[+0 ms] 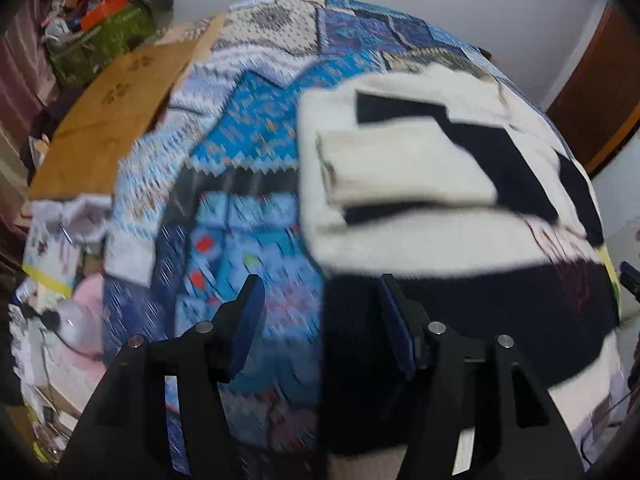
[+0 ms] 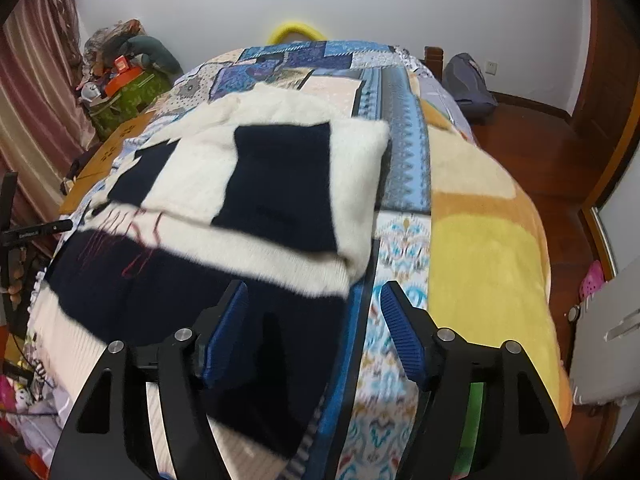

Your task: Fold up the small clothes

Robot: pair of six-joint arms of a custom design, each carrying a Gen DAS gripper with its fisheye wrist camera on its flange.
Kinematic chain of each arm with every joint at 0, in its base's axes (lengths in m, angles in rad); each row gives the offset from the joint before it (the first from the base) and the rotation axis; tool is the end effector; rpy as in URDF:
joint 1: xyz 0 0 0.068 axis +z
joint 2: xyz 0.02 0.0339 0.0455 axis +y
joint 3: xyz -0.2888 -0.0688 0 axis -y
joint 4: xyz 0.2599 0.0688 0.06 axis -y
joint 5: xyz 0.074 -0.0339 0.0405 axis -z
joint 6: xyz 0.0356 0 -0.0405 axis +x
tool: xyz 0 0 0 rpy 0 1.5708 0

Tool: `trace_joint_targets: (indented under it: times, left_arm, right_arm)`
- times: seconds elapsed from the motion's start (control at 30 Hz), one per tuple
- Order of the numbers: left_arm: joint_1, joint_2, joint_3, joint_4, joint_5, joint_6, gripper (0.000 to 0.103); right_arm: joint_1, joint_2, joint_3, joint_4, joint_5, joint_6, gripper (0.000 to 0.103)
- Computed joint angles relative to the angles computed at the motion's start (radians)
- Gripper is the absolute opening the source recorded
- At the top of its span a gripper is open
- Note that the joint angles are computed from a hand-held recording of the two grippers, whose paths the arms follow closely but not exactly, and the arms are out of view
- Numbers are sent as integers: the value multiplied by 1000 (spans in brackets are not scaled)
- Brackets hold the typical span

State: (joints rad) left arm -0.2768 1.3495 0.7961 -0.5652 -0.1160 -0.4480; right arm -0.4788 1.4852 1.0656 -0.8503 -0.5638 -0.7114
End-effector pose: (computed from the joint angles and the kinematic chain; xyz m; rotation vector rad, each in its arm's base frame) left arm 0.2484 -0.0663 0.2113 -0.2646 2.6648 -0.0730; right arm 0.2643 -0.1158 0.2507 -0.4079 2.5246 0.3956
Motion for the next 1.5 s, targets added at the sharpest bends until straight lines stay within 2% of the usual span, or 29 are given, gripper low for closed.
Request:
trace_joint_targets:
  times: [0.17, 0.33, 0.4, 0.43, 0.5, 0.57, 0.63, 0.73, 0.9, 1.0, 1.07, 1.23, 1.5]
  left_arm:
    - [-83, -84, -83, -11, -14, -88, 60]
    - [-83, -177, -139, -34, 80, -141, 60]
    - [-109, -200, -150, -44, 80, -152, 60]
    - [-129, -212, -155, -49, 79, -163, 60]
    - [-158, -224, -157, -54, 73, -176, 54]
    - [-193, -231, -148, -61, 69, -182, 29]
    - [-213, -225, -133, -64, 76, -180, 12]
    - [-271, -200, -74, -96, -14, -176, 12]
    - [-237, -218, 20, -117, -38, -124, 11]
    - [-164, -195, 98, -108, -2, -75, 11]
    - [-107, -152, 160, -94, 36, -43, 11]
    - [-31, 7, 289, -43, 44, 26, 10]
    - [92, 308, 387, 49, 80, 18, 10]
  right_arm:
    - [-27, -33, -80, -45, 15, -85, 65]
    - [-82, -30, -110, -118, -30, -151, 65]
    - [-94, -16, -102, -160, -53, -171, 59]
    - [-98, -13, -103, -178, -64, -187, 52]
    - [-101, -26, -114, -187, -75, -202, 44]
    - [-98, -25, -106, -207, -88, -213, 25]
    - [-94, -18, -93, -224, -105, -219, 14]
    - [-75, -32, -85, -221, -105, -219, 12]
    - [-50, -34, -16, -234, -146, -213, 11]
    - [-24, -22, 45, -225, -182, -178, 11]
    - [13, -18, 78, -181, -188, -125, 11]
    - [104, 53, 185, -56, -188, 28, 11]
    - [203, 284, 331, 99, -109, 242, 11]
